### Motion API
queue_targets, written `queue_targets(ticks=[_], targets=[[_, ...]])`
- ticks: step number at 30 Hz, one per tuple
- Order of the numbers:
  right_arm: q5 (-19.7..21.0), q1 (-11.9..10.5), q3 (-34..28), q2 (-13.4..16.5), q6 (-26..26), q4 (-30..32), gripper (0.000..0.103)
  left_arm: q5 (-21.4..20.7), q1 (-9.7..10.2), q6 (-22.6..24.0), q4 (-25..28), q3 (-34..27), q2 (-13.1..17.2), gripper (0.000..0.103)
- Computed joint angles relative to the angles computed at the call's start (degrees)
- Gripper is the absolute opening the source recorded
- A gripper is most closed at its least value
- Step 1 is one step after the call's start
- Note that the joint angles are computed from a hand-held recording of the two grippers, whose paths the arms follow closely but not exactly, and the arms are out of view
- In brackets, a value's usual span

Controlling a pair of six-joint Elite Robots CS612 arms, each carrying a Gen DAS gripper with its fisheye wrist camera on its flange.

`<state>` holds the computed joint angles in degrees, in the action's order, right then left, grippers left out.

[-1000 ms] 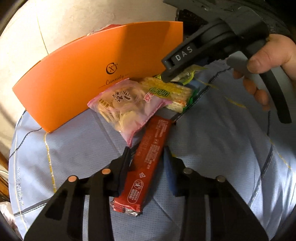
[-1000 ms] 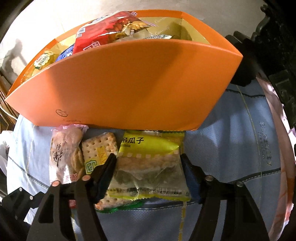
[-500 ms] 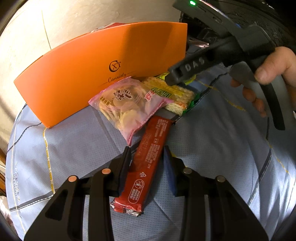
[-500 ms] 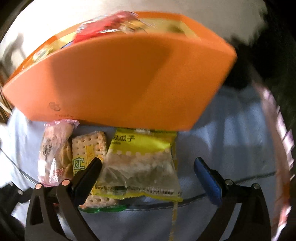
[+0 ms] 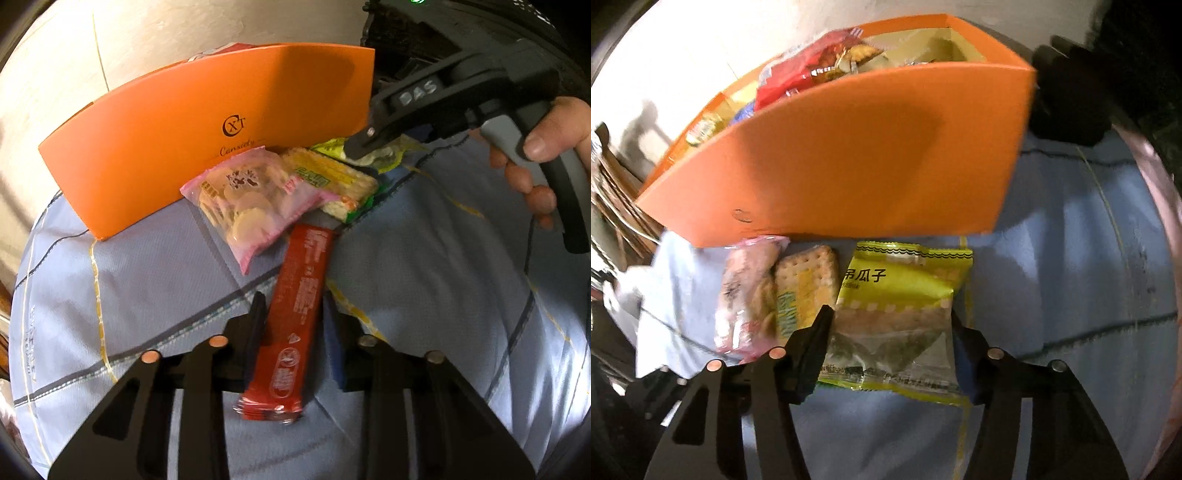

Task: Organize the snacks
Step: 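Grasp the red bar with the left tool while the right grasps the yellow-green seed bag, then lift both items over the box and open both tools to drop them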

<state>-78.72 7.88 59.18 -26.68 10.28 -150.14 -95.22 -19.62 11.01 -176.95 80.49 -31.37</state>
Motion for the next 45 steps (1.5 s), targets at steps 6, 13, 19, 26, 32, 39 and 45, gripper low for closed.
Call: queue_targets(ticks=[6,13,19,26,32,39,45], targets=[[3.1,-0.9,10.1,-5.1,2.5,-9.4,0.059,-1.7,0.35,-3.9,-2.2,3.2,-1.7,0.023],[6.6,-2.4,17.0,-9.0,5.7,-15.7,0.059,-3.3,1.06,-7.4,-6.7,6.3,-3.7,0.023],[8.1,-2.5,20.1,-10.7,7.4,-18.7,0.059,-4.0,1.14,-8.5,-9.9,8.8,-5.9,0.023],[9.2,-2.6,21.5,-13.2,7.1,-23.6,0.059,-4.4,1.30,-9.8,-13.8,10.1,-8.3,0.023],[9.3,-2.4,19.7,-15.0,6.3,-27.1,0.059,-4.7,1.85,-11.4,-14.3,8.0,-9.9,0.023],[7.8,-1.9,12.3,-14.4,2.8,-25.3,0.059,-2.6,2.56,-10.0,-10.8,0.6,-9.6,0.023],[5.5,-1.7,2.6,-11.8,0.5,-21.1,0.059,0.0,2.93,-7.2,-7.1,-8.7,-7.3,0.023]])
